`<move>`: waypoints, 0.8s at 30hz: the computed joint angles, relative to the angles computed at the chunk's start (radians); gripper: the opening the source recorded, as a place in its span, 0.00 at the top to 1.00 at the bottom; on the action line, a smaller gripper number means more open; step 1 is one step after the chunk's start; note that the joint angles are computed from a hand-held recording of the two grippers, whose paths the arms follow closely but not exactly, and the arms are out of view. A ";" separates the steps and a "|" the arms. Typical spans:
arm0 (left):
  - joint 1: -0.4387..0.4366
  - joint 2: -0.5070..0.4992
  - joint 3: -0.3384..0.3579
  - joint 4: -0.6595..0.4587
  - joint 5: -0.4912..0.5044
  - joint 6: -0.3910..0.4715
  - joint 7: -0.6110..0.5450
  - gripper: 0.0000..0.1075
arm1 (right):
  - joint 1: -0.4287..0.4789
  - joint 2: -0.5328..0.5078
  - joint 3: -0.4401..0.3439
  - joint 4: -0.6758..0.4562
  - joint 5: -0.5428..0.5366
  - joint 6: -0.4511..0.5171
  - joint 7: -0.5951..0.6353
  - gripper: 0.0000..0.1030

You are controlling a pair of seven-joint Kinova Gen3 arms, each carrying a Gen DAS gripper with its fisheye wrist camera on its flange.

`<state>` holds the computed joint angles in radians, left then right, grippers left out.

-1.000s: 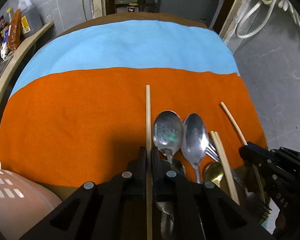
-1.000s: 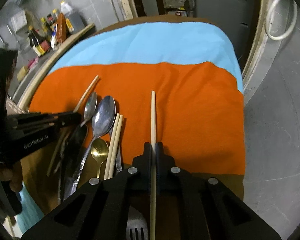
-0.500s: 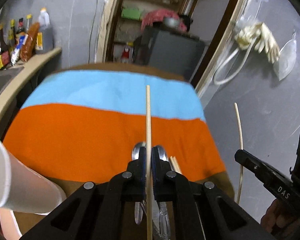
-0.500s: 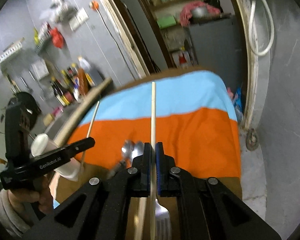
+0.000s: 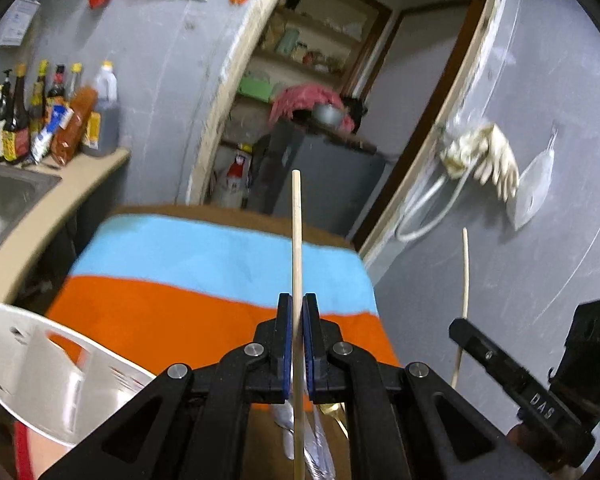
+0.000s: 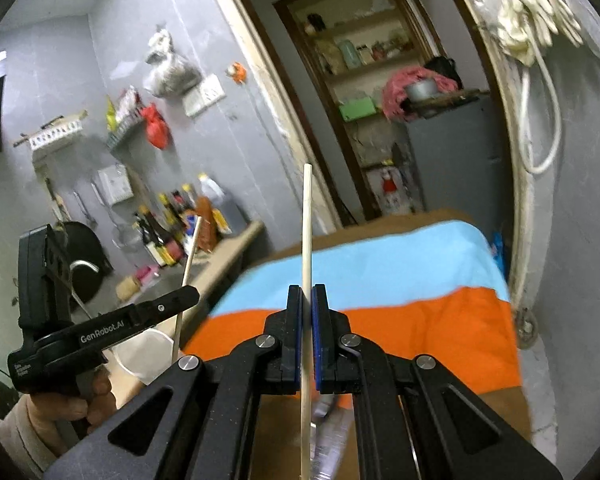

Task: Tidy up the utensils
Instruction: 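Lift the left tool's chopstick over the white caddy while the right tool carries its chopstick there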

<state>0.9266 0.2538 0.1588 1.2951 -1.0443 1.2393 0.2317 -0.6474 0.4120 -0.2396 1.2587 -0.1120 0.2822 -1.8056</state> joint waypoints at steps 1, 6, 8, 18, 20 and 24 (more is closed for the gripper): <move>0.009 -0.019 -0.002 0.019 -0.015 0.011 0.011 0.95 | -0.021 -0.002 0.012 0.004 0.007 -0.018 -0.010 0.96; 0.001 -0.117 0.035 0.108 -0.102 0.108 0.041 0.95 | -0.135 0.026 0.061 -0.056 0.048 -0.102 -0.075 0.96; -0.005 -0.168 0.044 0.163 -0.130 0.149 0.071 0.95 | -0.172 0.054 0.071 -0.101 0.059 -0.127 -0.090 0.96; -0.160 -0.343 0.118 0.411 -0.160 0.187 0.221 0.95 | -0.332 0.199 0.168 -0.280 0.081 -0.198 -0.149 0.96; -0.193 -0.373 0.123 0.466 -0.168 0.144 0.263 0.95 | -0.346 0.227 0.181 -0.311 0.081 -0.190 -0.159 0.96; -0.252 -0.404 0.139 0.547 -0.178 0.063 0.331 0.95 | -0.371 0.256 0.213 -0.326 0.095 -0.178 -0.172 0.96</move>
